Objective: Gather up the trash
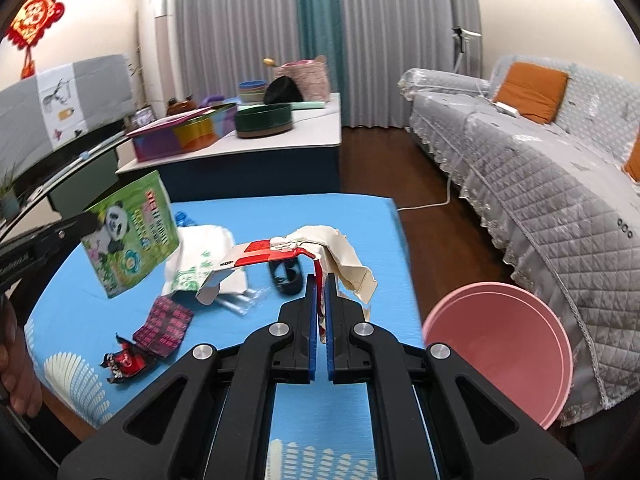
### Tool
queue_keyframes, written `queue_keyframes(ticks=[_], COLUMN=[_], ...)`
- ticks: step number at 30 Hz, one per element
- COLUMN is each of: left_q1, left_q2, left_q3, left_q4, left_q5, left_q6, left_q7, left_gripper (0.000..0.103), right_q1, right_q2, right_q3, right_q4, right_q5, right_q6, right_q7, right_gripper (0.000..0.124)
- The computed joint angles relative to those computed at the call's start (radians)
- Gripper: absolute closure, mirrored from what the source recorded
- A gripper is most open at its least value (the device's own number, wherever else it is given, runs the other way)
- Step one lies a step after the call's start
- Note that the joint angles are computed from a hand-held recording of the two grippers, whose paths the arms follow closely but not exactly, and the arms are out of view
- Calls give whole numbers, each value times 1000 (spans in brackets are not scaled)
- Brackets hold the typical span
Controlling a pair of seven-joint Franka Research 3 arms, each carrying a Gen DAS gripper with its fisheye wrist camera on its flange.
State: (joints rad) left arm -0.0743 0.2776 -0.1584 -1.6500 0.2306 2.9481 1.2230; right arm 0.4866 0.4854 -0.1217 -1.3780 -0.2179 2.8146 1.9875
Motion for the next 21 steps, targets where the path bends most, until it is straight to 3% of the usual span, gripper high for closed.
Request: queue_keyframes(ticks=[21], left_q1=[-41], left_q2=[89], left_q3=[-62], left_q4=[124], left_q5=[-46], left_q6=[-33], left_q7=[118], left_gripper=[103], right_q1=[-19], right_q2=[-42], right_q3=[-76], right_q4=[-55], right_q5=[-110], right_q6=[12], right_q7=[164], right_gripper=[120])
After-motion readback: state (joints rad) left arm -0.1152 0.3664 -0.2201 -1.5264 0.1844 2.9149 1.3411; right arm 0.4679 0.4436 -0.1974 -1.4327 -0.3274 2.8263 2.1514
